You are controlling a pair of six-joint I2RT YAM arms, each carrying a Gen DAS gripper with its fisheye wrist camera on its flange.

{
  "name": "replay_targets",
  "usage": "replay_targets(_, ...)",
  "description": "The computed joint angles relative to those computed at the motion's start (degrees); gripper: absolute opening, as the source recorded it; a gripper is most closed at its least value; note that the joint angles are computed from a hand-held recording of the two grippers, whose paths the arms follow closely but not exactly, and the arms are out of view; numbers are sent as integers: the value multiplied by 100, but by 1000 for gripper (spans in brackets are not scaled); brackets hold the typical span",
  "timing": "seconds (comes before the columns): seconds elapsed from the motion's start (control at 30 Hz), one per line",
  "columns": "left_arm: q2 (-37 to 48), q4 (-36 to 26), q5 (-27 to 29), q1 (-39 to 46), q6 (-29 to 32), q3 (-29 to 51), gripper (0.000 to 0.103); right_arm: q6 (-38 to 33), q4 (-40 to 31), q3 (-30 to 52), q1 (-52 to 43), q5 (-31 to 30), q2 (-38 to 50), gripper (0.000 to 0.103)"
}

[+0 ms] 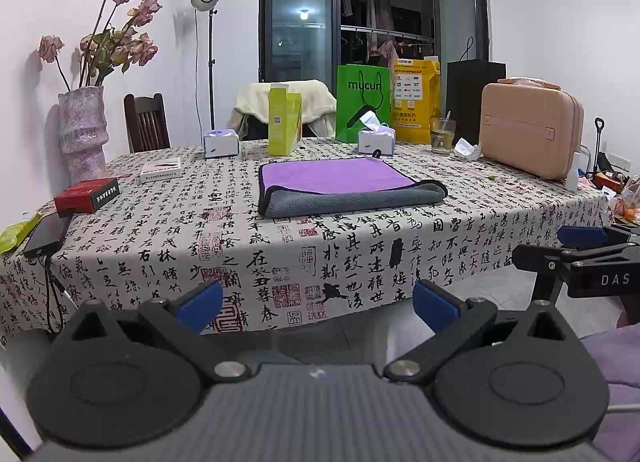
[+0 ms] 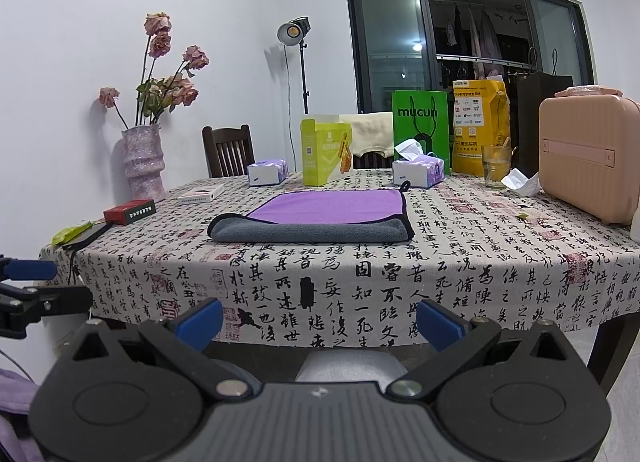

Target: Fold towel

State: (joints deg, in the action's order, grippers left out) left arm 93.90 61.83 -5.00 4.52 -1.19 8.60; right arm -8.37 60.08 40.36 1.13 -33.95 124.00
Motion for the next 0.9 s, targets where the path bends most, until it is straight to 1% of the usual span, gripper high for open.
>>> replay_targets(0.33, 355, 244, -11, -23, -5, 90, 103, 28, 82, 93, 3, 51, 83, 103)
replay_targets(0.63, 805, 486, 40, -63, 136, 338, 103, 105, 202, 322, 39, 96, 303, 103)
replay_targets(0.9, 1009, 506, 95, -37, 180, 513, 103, 157, 273, 540, 27, 214, 474, 103)
